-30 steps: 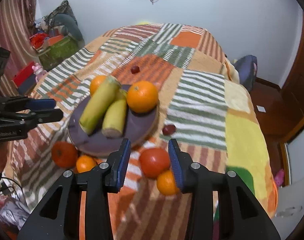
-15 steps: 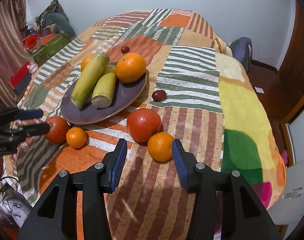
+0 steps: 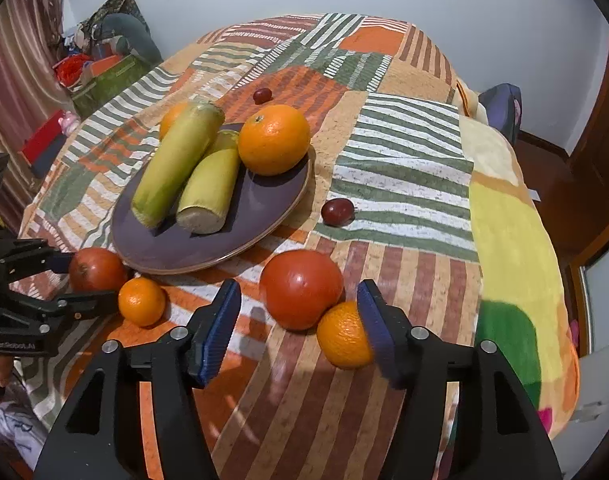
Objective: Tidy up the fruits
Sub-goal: 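Grasp a red tomato with the right tool while the left tool grasps another tomato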
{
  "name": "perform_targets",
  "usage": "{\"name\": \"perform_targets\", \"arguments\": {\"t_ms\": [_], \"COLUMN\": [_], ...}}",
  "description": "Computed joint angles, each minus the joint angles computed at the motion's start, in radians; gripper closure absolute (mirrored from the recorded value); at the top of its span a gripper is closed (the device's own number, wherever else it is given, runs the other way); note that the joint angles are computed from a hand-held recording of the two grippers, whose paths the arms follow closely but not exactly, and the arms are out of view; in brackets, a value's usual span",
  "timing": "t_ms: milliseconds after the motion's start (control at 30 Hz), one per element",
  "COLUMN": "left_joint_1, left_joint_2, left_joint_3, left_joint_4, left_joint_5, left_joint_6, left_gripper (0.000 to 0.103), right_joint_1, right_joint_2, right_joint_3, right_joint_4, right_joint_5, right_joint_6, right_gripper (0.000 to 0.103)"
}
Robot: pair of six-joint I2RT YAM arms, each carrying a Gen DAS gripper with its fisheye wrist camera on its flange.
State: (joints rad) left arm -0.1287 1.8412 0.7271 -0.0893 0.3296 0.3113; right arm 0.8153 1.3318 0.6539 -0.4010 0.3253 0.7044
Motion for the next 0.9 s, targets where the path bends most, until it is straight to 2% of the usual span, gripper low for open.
{"name": "perform_targets", "arguments": {"t_ms": [133, 233, 367, 433, 467, 900], "left_joint_1": [0.015, 0.015, 0.008, 0.01, 0.011, 0.084], "left_joint_2": [0.01, 0.002, -0.006, -0.011, -0.014, -0.087], "left_joint_3": [0.01, 0.008, 0.002, 0.0, -0.001, 0.012], "left_joint_4": [-0.008, -0.015, -0.011, -0.012, -0.013, -0.047], "left_joint_5": [0.025, 0.036, 0.028, 0.031, 0.031, 0.053], "left_joint_6": [0.005, 0.015, 0.013, 0.012, 0.013, 0.028], "left_gripper": [0.046, 0.052, 0.052, 0.053, 0.053, 0.053], "right_joint_1": [-0.03, -0.047, -0.051, -0.049, -0.051, -0.029], "right_joint_2": [0.035, 0.067, 0.08, 0.072, 0.062, -0.002], "right_joint_3": [0.013, 0.025, 0.031, 0.025, 0.016, 0.021], "right_joint_4": [0.014, 0.023, 0.023, 0.029, 0.042, 0.031], "right_joint_5": [-0.008, -0.017, -0.023, -0.024, -0.038, -0.022], "right_joint_6": [-0.036, -0.065, -0.084, -0.084, -0.084, -0.043], "right_gripper": [0.046, 0.046, 0.046, 0.052, 0.059, 0.059]}}
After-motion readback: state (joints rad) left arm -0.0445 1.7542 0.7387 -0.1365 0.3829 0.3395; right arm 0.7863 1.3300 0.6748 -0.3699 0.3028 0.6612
